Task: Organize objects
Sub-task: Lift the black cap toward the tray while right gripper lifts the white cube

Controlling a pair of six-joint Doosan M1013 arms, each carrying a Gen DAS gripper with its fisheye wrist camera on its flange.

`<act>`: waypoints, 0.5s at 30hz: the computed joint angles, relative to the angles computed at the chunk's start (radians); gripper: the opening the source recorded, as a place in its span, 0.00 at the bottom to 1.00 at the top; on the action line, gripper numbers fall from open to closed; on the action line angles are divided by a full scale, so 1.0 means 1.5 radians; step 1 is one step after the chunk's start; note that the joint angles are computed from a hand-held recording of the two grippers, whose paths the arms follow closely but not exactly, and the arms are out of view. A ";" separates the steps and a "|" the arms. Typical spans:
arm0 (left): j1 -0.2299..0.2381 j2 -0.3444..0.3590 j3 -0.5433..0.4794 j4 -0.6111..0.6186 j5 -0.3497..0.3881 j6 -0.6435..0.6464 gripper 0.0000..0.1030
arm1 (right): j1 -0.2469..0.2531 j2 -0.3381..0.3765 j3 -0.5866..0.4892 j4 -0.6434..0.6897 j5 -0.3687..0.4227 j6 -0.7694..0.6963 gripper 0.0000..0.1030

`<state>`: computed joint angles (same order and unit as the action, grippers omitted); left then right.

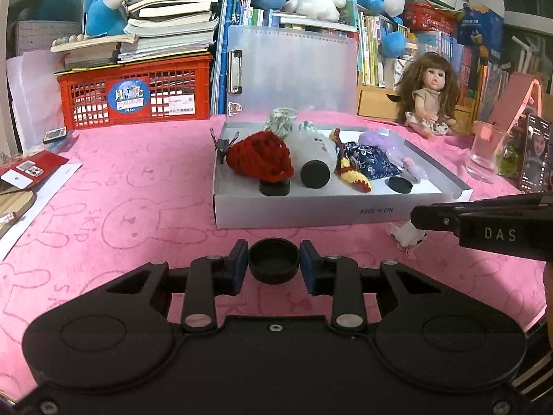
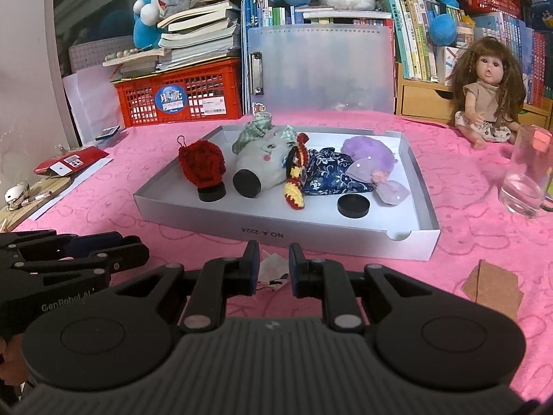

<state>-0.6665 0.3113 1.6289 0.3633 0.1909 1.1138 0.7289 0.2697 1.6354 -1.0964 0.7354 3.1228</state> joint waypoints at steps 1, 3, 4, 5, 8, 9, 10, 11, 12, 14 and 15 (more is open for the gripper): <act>-0.001 0.000 -0.001 0.007 0.000 -0.005 0.30 | 0.000 0.000 0.000 -0.001 0.001 0.001 0.21; -0.001 0.001 -0.004 0.006 -0.004 -0.002 0.30 | 0.000 -0.001 0.001 -0.004 0.002 0.005 0.21; -0.001 0.001 -0.005 -0.005 -0.006 0.010 0.30 | 0.000 -0.002 0.001 -0.005 0.003 0.006 0.21; -0.001 0.002 -0.007 -0.023 -0.009 0.029 0.30 | 0.000 -0.002 0.001 -0.007 0.004 0.007 0.21; -0.001 0.001 -0.008 -0.011 -0.018 0.019 0.30 | 0.000 -0.002 0.001 -0.008 0.005 0.007 0.21; -0.001 0.001 -0.008 0.002 -0.021 0.006 0.30 | 0.000 -0.002 0.001 -0.004 0.004 0.002 0.24; -0.001 0.001 -0.008 0.007 -0.022 0.002 0.30 | -0.001 -0.002 0.001 0.000 0.000 -0.002 0.26; -0.001 0.001 -0.008 0.008 -0.022 0.001 0.30 | -0.001 -0.001 0.003 -0.003 -0.003 0.002 0.28; -0.001 0.001 -0.008 0.005 -0.020 0.004 0.30 | -0.001 0.000 0.003 -0.005 -0.004 0.006 0.45; -0.002 0.001 -0.010 0.002 -0.015 0.008 0.30 | -0.001 0.002 0.005 -0.005 -0.011 0.011 0.55; -0.002 0.002 -0.010 0.002 -0.013 0.007 0.30 | -0.002 0.003 0.004 -0.004 -0.012 0.012 0.57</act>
<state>-0.6688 0.3136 1.6140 0.3667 0.1716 1.1244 0.7265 0.2746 1.6413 -1.1017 0.7173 3.1412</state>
